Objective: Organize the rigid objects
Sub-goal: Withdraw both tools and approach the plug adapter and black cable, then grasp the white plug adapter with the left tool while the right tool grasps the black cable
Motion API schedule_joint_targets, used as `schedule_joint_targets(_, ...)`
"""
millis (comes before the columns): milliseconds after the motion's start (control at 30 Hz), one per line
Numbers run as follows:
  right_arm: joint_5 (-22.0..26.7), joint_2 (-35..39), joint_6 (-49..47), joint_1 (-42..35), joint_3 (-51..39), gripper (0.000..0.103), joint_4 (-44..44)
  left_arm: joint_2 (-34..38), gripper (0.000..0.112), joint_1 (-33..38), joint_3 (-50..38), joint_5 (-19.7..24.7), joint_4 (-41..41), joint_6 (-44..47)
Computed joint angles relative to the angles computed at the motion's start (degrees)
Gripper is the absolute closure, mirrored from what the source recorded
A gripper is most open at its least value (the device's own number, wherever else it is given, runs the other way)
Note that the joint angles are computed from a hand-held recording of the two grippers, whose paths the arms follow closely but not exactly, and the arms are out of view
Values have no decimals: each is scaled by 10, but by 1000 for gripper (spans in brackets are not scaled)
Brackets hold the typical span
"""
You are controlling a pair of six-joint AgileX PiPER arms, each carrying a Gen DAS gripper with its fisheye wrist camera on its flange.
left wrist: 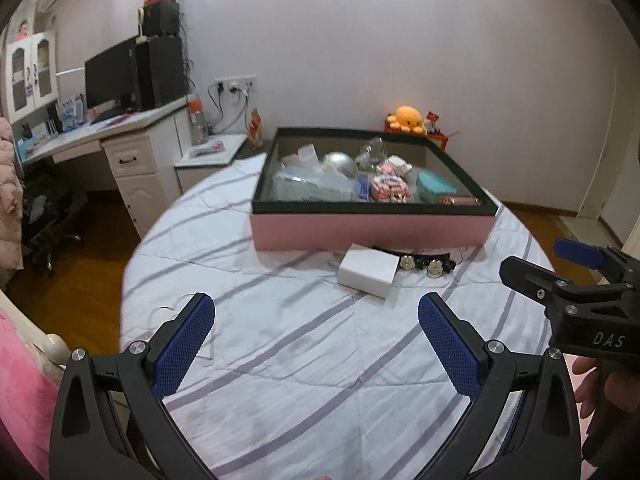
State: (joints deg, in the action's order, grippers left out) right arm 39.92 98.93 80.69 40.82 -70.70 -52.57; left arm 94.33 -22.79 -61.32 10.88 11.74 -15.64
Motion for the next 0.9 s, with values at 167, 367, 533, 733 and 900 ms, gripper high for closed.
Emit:
schedule_joint_targets(167,-47,37,-91,-52,-22,0,66,69,9,-5,-60,18,-58,64)
schedule_joint_targets(367,-78,95,-235,-108,-71,0,173,145,9,-19,-140,58,-57,79)
schedule_joint_targets(533,-86,132,-309,-136,-99,0,236,194,9,-23,-206,97,-65,90)
schedule_joint_targets(733,-105,151,-379,-158,-116,0,298,242,9,-4,-280,156,-183,209)
schedule_joint_targets(900,-112,150,-421,-167,-117,3,332,274,10,9,-334,196,-204,246)
